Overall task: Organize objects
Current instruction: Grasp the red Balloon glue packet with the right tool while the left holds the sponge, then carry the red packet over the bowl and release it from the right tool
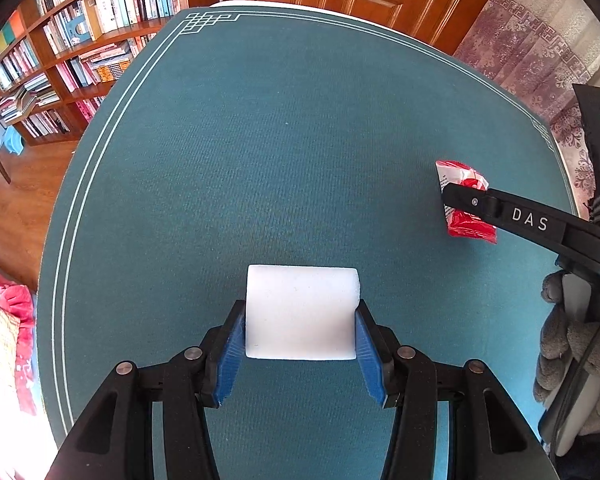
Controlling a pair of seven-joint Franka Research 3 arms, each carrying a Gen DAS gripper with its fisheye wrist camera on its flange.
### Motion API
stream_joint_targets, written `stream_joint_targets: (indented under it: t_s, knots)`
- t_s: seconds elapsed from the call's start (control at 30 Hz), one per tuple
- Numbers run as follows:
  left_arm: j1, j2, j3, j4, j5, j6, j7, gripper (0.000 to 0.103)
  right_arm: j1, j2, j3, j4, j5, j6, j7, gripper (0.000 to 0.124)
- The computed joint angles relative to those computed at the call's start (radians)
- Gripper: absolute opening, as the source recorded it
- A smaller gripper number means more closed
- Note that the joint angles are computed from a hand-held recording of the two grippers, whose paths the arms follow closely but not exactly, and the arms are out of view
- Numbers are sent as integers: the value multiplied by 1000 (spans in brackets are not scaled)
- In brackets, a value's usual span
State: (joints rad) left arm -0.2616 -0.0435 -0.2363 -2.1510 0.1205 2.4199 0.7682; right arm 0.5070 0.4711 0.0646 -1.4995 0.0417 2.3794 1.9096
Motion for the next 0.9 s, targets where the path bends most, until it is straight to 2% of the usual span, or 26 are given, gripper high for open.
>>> stream_joint_targets:
  t_s: [0.47,0.9]
  knots:
    - [-30,29,-20,52,12,-24,-11,53,-28,-188,9,-230,-2,59,11,48]
    - [-78,62,-47,125,46,-66,-38,53,-93,-383,26,-441,-4,106,21,48]
